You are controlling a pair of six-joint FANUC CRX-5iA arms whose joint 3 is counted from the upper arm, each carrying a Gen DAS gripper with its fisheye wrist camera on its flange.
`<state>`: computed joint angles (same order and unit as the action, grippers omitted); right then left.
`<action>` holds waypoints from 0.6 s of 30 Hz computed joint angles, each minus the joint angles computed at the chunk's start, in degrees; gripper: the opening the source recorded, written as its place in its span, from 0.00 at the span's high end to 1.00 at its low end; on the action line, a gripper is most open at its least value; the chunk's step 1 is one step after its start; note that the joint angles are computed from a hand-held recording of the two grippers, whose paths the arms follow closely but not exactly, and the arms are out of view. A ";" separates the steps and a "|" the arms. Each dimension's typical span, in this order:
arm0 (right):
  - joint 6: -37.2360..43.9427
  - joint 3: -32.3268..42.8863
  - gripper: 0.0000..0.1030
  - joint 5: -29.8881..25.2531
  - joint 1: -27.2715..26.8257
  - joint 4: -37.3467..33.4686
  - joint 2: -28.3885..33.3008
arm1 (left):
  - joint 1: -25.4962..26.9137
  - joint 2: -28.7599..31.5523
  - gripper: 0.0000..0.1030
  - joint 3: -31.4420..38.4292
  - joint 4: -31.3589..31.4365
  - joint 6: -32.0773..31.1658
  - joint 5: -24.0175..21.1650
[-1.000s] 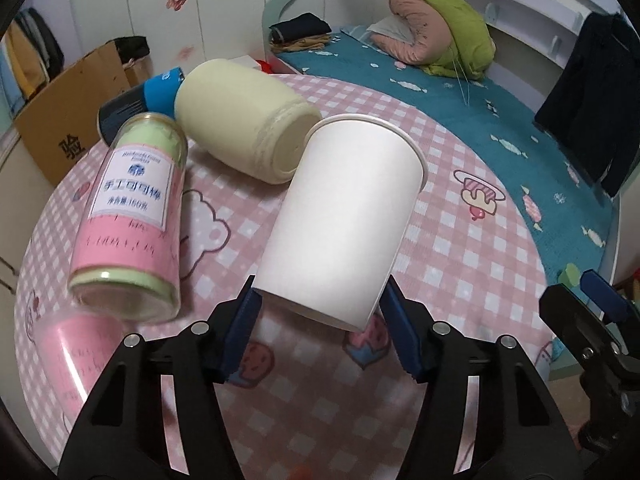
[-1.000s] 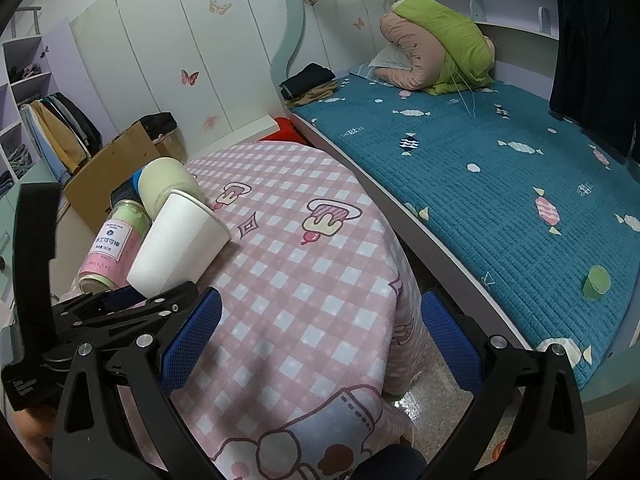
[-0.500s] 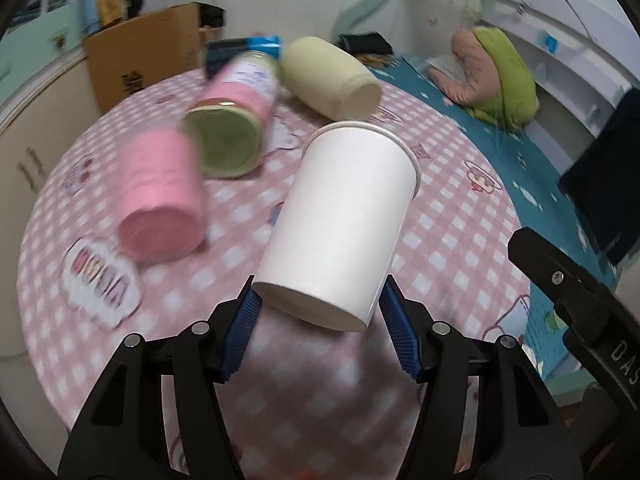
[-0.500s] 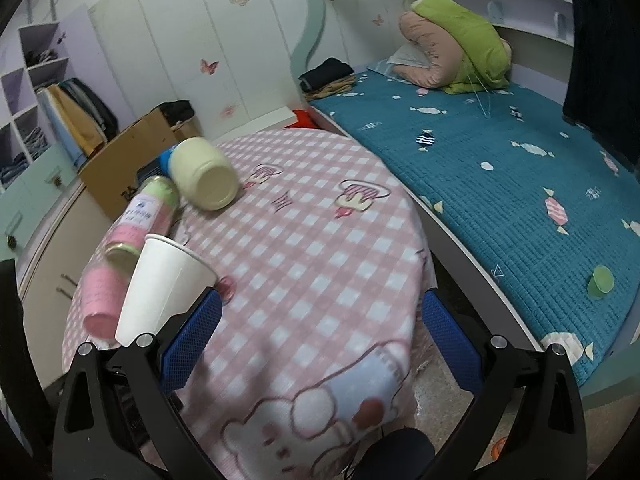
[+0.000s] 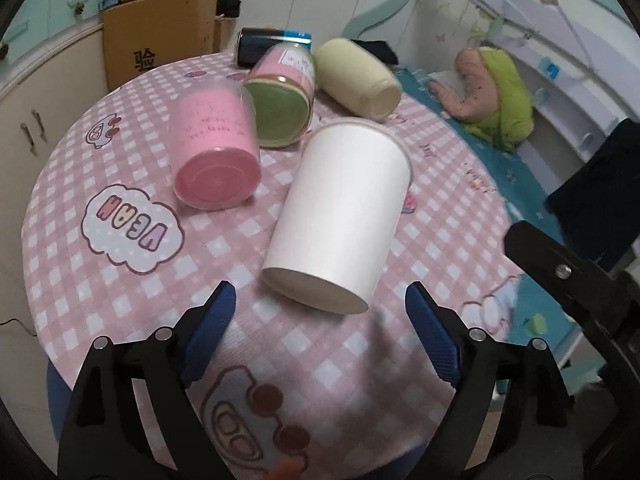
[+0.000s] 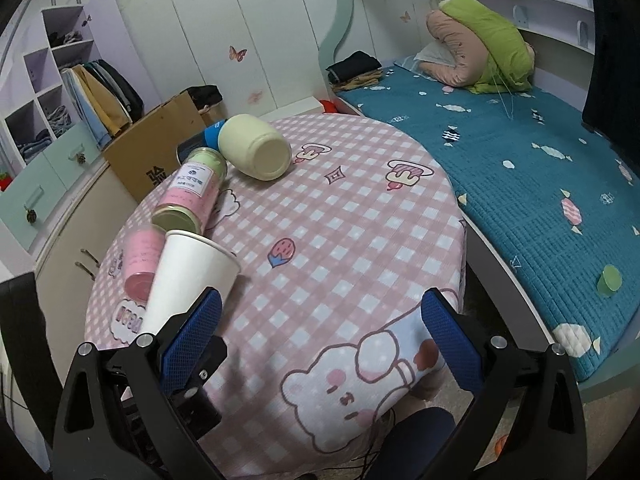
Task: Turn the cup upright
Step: 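Lift and rotate the white cup upright with the left gripper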
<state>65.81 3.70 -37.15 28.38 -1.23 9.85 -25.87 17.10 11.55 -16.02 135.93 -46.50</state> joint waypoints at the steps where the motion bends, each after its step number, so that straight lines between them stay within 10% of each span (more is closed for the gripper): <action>1: -0.10 0.07 0.06 0.03 0.06 -0.02 -0.11 | 0.45 -0.92 0.12 -1.22 1.37 -1.52 0.90; 7: 0.21 1.43 0.06 -0.79 1.15 -1.51 -0.29 | 2.43 -7.77 0.12 -7.83 3.02 -5.68 3.07; 18: 4.28 11.46 0.06 -7.96 2.20 -9.90 5.87 | 3.44 -11.05 0.11 -5.29 -12.17 2.71 -6.75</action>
